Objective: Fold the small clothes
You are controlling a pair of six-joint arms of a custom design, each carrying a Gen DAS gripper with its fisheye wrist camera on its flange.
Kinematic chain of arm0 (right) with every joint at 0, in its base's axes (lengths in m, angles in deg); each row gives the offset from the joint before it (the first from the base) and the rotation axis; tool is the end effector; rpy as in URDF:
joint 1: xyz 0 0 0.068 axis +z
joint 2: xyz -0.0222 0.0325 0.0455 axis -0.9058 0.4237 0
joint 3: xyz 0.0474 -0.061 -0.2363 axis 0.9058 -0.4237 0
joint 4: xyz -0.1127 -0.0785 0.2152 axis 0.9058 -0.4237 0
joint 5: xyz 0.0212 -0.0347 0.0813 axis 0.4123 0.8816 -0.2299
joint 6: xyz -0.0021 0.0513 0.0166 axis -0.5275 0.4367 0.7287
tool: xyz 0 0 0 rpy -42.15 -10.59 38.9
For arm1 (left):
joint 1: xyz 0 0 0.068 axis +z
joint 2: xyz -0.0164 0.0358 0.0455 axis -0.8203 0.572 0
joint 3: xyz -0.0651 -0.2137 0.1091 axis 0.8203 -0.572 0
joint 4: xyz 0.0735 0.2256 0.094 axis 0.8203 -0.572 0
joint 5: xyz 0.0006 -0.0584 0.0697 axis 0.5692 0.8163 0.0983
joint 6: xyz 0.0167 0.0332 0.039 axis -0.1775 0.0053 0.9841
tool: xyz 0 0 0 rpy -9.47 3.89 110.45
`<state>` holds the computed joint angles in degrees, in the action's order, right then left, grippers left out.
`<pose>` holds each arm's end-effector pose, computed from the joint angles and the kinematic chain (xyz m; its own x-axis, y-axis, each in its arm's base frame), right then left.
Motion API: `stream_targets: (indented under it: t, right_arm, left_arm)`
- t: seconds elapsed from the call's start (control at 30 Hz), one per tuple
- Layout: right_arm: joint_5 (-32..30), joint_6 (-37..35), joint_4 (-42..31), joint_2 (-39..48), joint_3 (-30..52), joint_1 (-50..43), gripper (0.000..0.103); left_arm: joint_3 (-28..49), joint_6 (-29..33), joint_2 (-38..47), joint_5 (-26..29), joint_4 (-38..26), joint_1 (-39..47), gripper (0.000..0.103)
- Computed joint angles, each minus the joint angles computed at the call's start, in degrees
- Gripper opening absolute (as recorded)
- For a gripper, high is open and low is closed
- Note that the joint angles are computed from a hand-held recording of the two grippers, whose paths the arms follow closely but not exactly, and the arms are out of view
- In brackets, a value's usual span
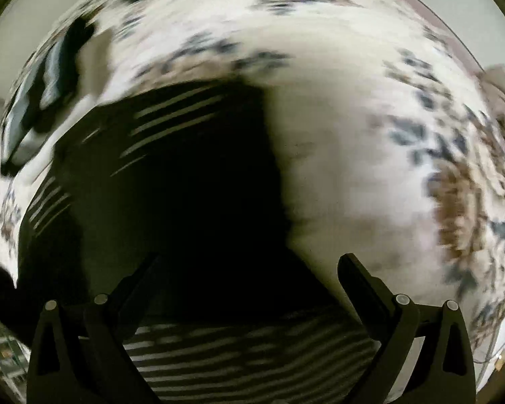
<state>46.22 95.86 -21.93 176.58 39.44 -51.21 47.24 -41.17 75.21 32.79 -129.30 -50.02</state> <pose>0.2815 0.0658 0.1661 -0.6684 0.7313 -0.1359 0.7289 0.6803 0.0761 0.3664 0.0179 0.2297 -0.8177 0.1627 -0.5522 0.3351 0.9145 -0.2268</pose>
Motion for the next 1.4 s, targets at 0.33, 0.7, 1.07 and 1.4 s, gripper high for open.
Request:
stream_targets:
  t: [0.33,0.7,1.07,1.4]
  right_arm:
    - [-10.0,-31.1,-1.7,-20.4,-20.0,-38.7,0.103]
    - [-32.9,-52.5,-6.1,-8.3,-12.7,-56.8,0.051]
    - [-40.5,-42.7,0.0,40.0,32.4,-36.0,0.058]
    - [-28.6,-41.7,-8.6,50.4,57.0,-31.5,0.004]
  left_arm:
    - [-9.8,-17.8,5.9,-16.1,11.3,-37.6,0.011]
    - [-37.5,-10.3,-18.5,-27.1,16.5,-20.8,0.089]
    - [-53.5,9.0,-14.3,-35.3,31.4,7.5,0.098]
    - [-50.6,7.4,-7.7,-26.2,33.6,11.9,0.103]
